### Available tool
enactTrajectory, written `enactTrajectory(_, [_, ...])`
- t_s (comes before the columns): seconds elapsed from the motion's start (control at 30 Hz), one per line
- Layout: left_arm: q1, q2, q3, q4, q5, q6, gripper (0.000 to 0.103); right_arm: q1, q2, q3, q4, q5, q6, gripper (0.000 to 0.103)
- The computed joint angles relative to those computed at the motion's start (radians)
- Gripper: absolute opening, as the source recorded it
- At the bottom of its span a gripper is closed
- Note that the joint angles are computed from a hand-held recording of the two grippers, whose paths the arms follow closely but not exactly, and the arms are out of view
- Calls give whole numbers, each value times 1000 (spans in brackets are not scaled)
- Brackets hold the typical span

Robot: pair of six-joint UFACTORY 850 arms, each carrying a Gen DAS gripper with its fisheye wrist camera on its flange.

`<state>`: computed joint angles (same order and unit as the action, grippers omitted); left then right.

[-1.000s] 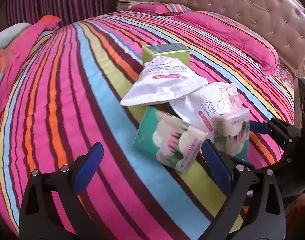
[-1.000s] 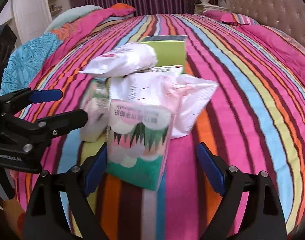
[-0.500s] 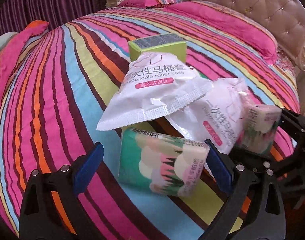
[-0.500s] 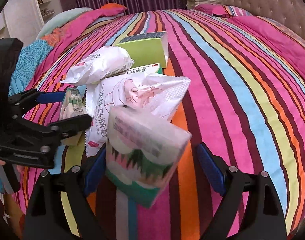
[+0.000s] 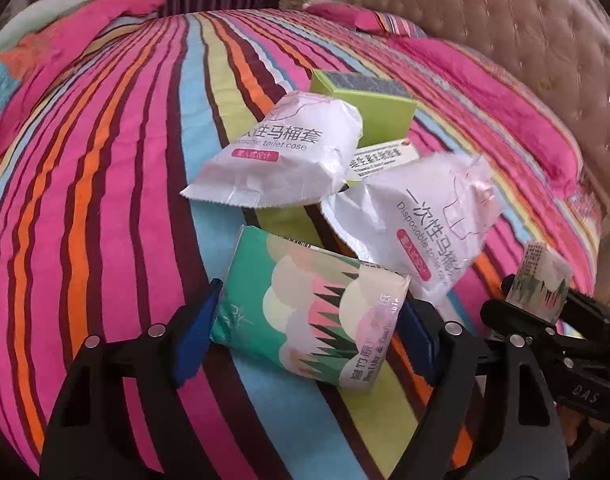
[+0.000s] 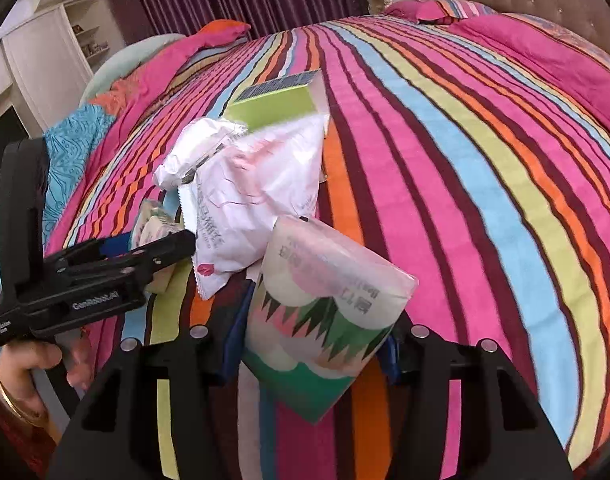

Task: Collect trash
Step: 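Grasp the green-and-white tissue packet with the right tool while the left tool grasps the green tissue packet, then carry both tissue packets over the wastebasket and open both tools to drop them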

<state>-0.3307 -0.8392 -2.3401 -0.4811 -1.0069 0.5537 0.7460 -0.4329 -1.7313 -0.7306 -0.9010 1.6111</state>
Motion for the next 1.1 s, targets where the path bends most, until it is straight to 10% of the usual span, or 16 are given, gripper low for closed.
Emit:
enactTrajectory(0.3, [22, 220, 318, -63, 146, 35, 78, 29, 79, 92, -38, -18, 101, 51])
enactTrajectory(1.1, [60, 696, 941, -164, 166, 163, 78, 215, 185, 205, -46, -120, 205, 51])
